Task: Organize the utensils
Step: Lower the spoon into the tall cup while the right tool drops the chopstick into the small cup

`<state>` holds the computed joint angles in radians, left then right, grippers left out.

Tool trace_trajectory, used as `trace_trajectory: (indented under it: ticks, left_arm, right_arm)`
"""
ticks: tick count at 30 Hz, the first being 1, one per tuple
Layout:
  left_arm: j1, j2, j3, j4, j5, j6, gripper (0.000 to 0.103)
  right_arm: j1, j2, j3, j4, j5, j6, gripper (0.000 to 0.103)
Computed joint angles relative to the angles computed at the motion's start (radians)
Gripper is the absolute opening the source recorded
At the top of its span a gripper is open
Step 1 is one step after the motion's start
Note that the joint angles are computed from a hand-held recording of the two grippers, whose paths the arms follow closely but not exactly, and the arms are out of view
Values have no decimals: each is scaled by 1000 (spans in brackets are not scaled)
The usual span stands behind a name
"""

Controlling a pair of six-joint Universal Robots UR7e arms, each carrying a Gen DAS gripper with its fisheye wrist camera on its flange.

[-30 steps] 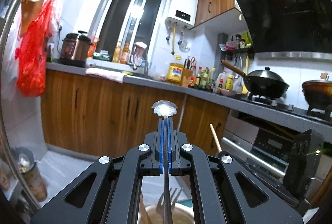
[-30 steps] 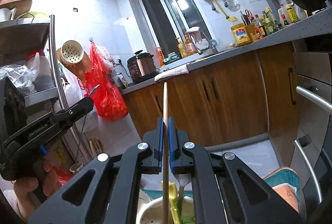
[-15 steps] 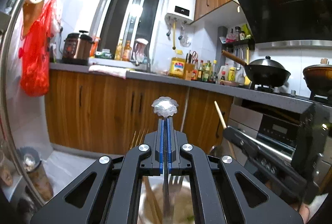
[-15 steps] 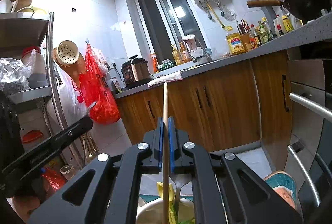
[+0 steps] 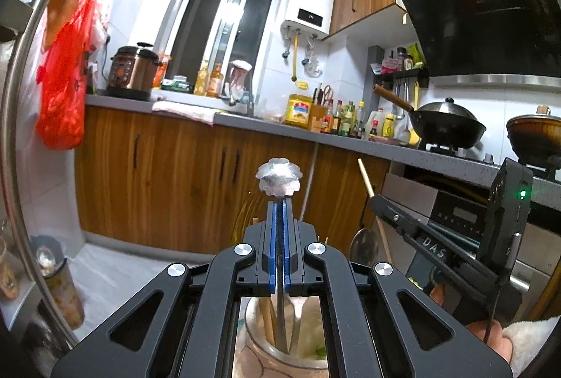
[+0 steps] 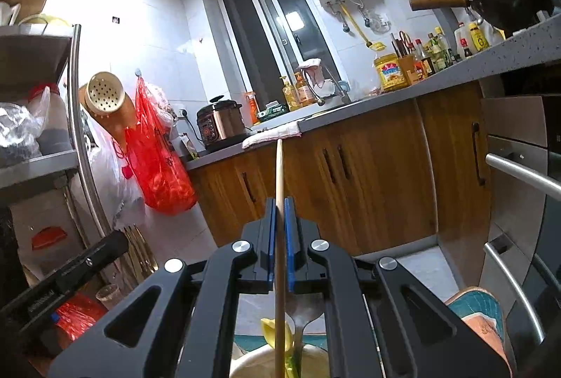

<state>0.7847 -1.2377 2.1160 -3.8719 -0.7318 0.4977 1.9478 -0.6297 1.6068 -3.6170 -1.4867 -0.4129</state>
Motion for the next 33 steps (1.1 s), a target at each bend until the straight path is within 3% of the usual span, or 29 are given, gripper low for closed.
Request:
trace_trajectory:
  ticks: [11,18,23,33]
  left_arm:
    - [-18,-22,37,58,29,-43,4]
    - [-65,-81,117,184,104,-157,4]
    - [-66,-109,143,279,113,-260,4]
    - [-64,-106,147,325,134,-282,4]
  right_arm:
    - [-3,-42,91,-27,-36,-70,5]
    - [-5,-128,189,63,-65,-86,5]
    - [-7,-152,217,126,-86,-74,5]
    - [-10,-162,223,154,-98,-63,6]
